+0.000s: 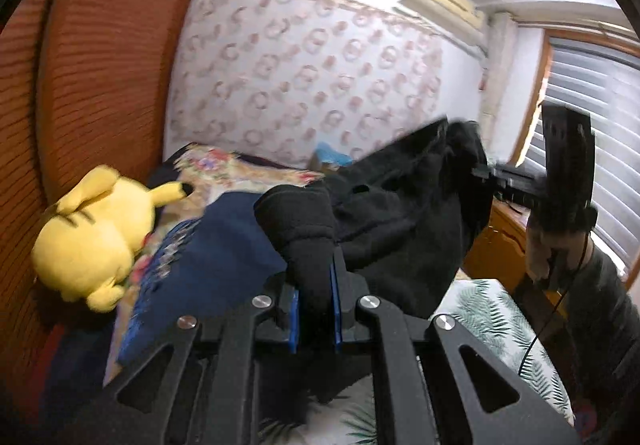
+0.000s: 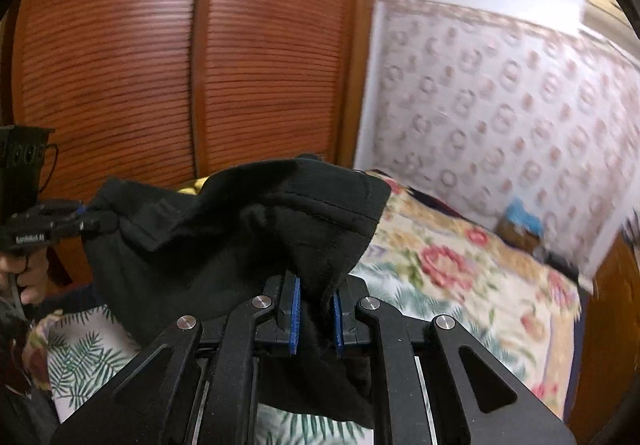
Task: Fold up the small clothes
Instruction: 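Lift the folded black shirt with both grippers and carry it toward the yellow plush toy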
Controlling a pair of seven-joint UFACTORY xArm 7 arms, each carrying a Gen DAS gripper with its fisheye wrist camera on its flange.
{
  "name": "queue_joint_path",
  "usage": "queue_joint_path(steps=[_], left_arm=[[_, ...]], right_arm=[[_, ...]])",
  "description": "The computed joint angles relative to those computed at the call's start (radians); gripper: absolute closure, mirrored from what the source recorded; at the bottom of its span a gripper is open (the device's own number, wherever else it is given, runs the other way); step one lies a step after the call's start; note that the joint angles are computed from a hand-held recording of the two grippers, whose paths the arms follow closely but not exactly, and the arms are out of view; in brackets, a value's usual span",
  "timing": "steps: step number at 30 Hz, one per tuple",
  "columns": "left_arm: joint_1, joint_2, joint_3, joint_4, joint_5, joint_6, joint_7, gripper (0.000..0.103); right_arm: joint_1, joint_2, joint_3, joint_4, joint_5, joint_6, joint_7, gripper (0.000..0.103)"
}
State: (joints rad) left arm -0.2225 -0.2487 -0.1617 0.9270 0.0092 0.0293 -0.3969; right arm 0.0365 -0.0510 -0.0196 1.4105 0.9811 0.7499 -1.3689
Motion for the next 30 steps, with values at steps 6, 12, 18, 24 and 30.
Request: queue_joint_path(steps=[6, 12, 18, 24, 30], left_arm=[[0.059, 0.003, -0.001, -0.083, 0.001, -0.038, -0.063, 0.094], [0.142, 0.012, -0.060, -0.122, 0.027, -0.078, -0.132, 0.094], [0.329, -0.005, -0.222, -0.183, 0.076, -0.151, -0.268, 0.094], [0.530, -0.041, -0.416, -0.220, 0.071, -0.175, -0.327, 0.093], [0.590, -0.052, -0.477, -0.228, 0.078, -0.157, -0.355, 0.093]], right_arm=[[0.067, 0.183, 0.101, 0.185, -0.202, -0.065, 0.095, 0.094], [0.094, 0.333, 0.174, 0.325, -0.369, -0.103, 0.210, 0.094], [0.090, 0.405, 0.218, 0.406, -0.431, -0.083, 0.222, 0.093], [0.119, 0.508, 0.239, 0.512, -0.508, -0.064, 0.275, 0.093], [0.163, 0.593, 0.225, 0.604, -0.584, -0.076, 0.392, 0.087]])
